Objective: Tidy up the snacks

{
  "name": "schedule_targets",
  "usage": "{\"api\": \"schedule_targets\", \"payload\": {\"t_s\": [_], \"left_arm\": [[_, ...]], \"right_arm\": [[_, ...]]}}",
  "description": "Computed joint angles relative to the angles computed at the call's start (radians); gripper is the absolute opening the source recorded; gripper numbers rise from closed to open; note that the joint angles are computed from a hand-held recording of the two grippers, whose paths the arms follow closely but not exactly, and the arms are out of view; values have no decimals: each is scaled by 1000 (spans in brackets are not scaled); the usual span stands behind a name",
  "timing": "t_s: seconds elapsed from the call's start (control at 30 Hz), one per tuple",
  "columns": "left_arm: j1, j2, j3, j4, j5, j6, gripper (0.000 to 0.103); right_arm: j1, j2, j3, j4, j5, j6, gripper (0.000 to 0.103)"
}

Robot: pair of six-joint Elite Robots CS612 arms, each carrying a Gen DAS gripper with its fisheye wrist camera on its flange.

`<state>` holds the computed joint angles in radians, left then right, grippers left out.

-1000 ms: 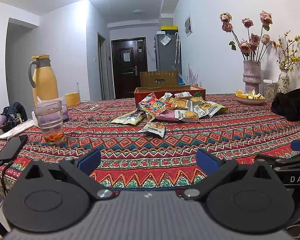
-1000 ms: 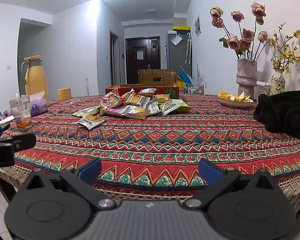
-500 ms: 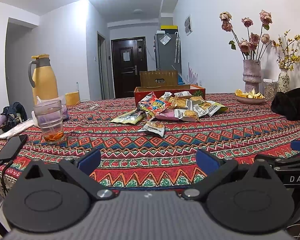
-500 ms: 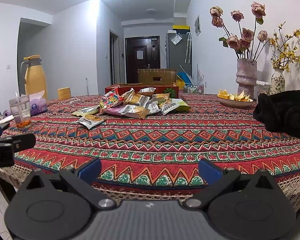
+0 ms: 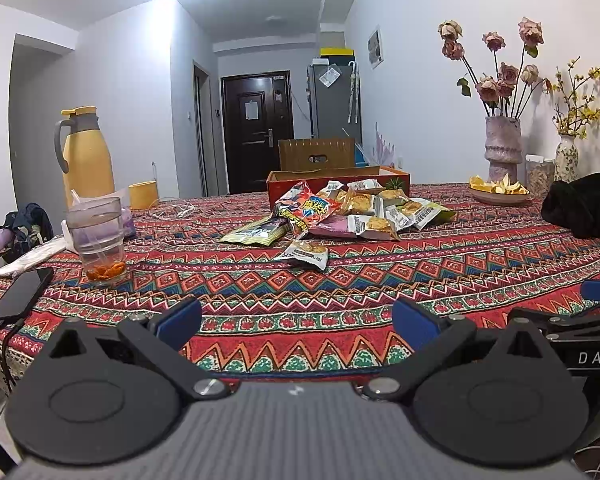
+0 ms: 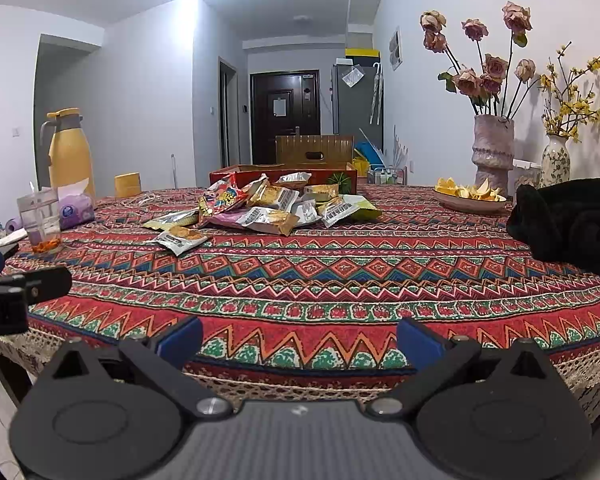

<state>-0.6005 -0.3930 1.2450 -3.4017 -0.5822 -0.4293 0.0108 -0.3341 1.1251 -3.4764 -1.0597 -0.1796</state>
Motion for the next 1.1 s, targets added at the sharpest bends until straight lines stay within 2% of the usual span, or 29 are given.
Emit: {"api": "schedule_targets", "payload": {"t_s": [0.27,0.57,1.0,1.1], "left_arm": [[16,-6,-11,45,-13,-28,103],[50,-6,-44,120,-65,-68,103],[105,30,-165,227,-134,-50,103],[121,38,-197,275,-178,-50,103]], "right_arm": [[6,15,-44,25,2,19,103],[18,41,-124,88,-21,29,103],[42,114,-324,266,-56,17,103],[47,138,-389,325,-51,32,103]]}}
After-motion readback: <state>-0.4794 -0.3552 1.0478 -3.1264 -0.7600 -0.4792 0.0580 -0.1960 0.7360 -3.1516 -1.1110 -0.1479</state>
